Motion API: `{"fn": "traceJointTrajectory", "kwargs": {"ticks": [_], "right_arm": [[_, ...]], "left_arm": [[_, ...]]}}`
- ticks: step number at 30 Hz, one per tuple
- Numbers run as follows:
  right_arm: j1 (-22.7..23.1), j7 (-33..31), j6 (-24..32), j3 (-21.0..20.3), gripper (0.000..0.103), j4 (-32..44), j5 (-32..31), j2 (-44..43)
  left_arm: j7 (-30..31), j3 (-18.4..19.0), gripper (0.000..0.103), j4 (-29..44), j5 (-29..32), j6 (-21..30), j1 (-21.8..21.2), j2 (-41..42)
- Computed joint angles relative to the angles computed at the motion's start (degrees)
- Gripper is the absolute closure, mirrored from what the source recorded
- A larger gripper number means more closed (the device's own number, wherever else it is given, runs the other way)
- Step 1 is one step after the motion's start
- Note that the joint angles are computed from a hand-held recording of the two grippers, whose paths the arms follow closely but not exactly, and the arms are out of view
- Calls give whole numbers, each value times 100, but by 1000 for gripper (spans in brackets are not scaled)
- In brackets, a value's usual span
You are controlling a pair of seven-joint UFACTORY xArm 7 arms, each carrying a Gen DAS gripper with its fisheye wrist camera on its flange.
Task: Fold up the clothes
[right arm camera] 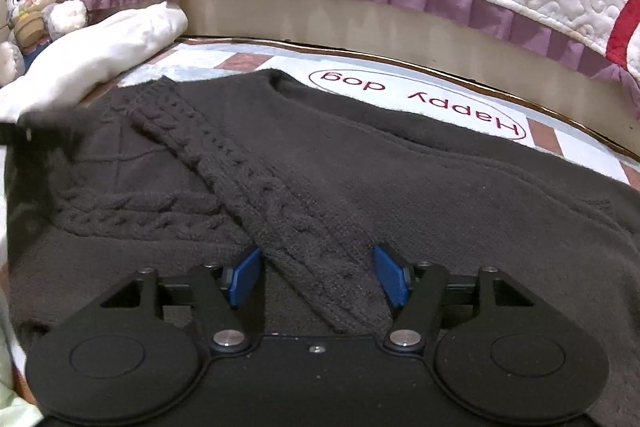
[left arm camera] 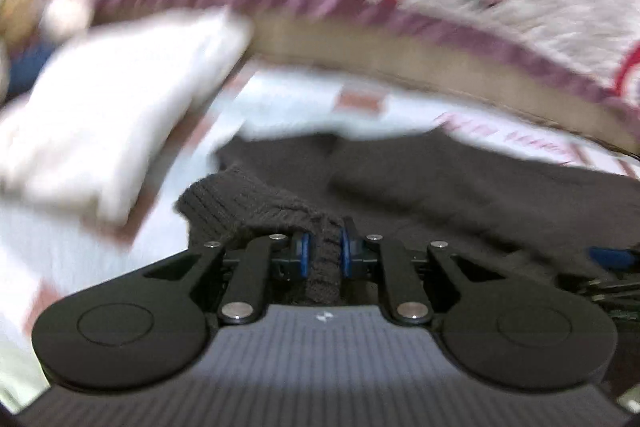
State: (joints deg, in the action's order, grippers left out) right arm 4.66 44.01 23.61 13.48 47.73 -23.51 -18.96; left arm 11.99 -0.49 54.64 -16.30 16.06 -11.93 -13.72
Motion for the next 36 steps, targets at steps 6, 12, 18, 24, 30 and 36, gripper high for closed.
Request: {"fn": "traceJointTrajectory", "kwargs": {"ticks": [6,12,18,24,30,36], "right_arm": [[594,223,-1369,-992,35,-1216,1941,-1059],[1034,70,-1677,-1481,35,-1974,3101,-1961],[1312,-97,-1886,-1547,35,-2329,3605,-2303],[1618,-200,-2206,-1477,35,-2413,3718,-2395],[1429,-982,-1128,-1157,35,-1513,3121,-1970],[621,-1806,447,-141,34,13,1760,-854]], "left_arm": [[2008,264,90,295,-1309,750,-1306,-430],[2096,-373,88,415,-1080,1674,-1273,-50],[2702,-261,73,155,-1957,1777,-1304,-57],[3391,113,41,239,-2775,2931,-1168,-571],[3757,487,39,234,-3036,3588,-637,-932],[3344,253,39,175,-2534,2309,-249,-651]]}}
